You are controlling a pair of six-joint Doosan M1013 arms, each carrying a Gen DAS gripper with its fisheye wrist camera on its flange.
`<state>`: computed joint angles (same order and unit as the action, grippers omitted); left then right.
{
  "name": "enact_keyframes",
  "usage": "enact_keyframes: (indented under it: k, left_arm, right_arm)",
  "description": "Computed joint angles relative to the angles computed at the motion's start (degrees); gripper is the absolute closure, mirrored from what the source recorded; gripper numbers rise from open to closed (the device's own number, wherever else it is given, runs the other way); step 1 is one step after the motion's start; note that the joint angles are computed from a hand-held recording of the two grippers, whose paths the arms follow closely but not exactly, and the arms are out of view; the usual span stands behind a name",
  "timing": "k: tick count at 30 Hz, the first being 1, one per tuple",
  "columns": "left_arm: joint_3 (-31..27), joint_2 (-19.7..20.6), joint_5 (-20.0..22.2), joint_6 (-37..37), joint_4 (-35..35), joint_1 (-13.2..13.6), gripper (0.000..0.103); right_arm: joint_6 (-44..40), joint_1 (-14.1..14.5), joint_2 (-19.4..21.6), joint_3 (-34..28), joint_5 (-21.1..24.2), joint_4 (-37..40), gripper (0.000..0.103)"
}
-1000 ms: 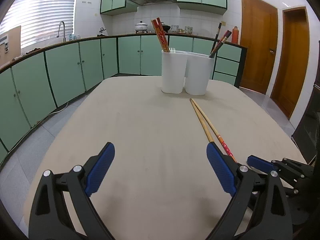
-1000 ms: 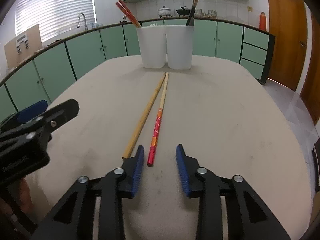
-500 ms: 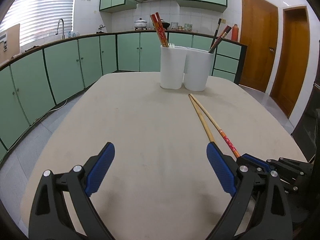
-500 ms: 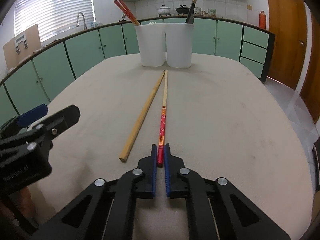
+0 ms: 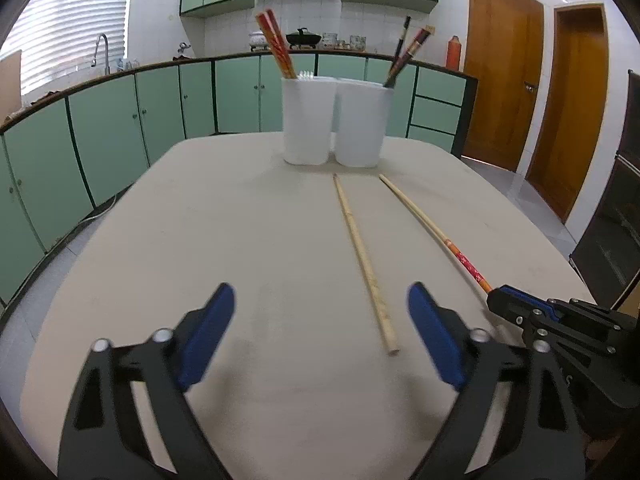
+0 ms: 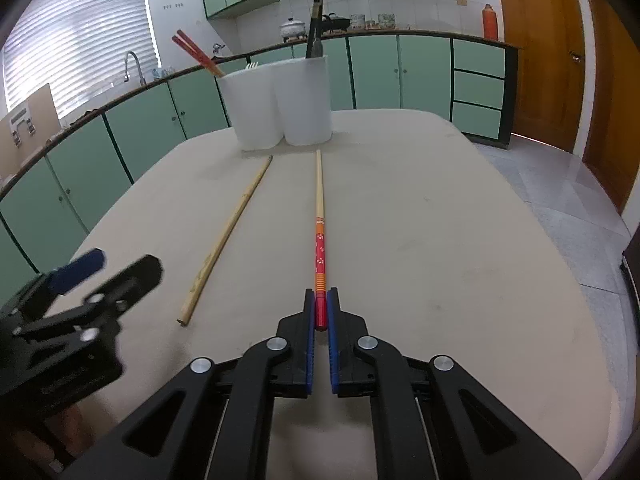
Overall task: Organize utensils
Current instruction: 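Grasp the red-patterned chopstick with the right tool while the left tool grasps the plain wooden one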
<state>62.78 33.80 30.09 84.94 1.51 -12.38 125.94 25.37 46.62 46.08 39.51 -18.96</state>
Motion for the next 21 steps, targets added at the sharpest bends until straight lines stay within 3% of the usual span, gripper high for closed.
enact_keyframes:
  k: [6, 12, 17, 21]
  left_arm:
    - [-0.60, 0.64, 1.90, 0.80, -0.66, -1.04, 0.031]
    - [-1.37, 1.27, 3.60, 1.91, -0.42, -1.58, 0.056]
    - [-2.73, 2.03, 6.25, 3.15, -1.85, -1.53, 0.085]
    - [-2.74, 2.03, 6.64, 3.76, -1.60, -1.64, 0.096]
  right_arm:
    - [1.52, -0.12, -1.00, 1.86, -2.08, -1.55, 0.097]
    - [3.07, -0.53, -1.82, 3.53, -3.41, -1.68, 0.097]
    - [3.35, -0.50, -2.02, 3.96, -3.88, -1.62, 0.097]
    - [3.54, -0.48, -2.05, 3.99, -3.90, -1.82, 0.097]
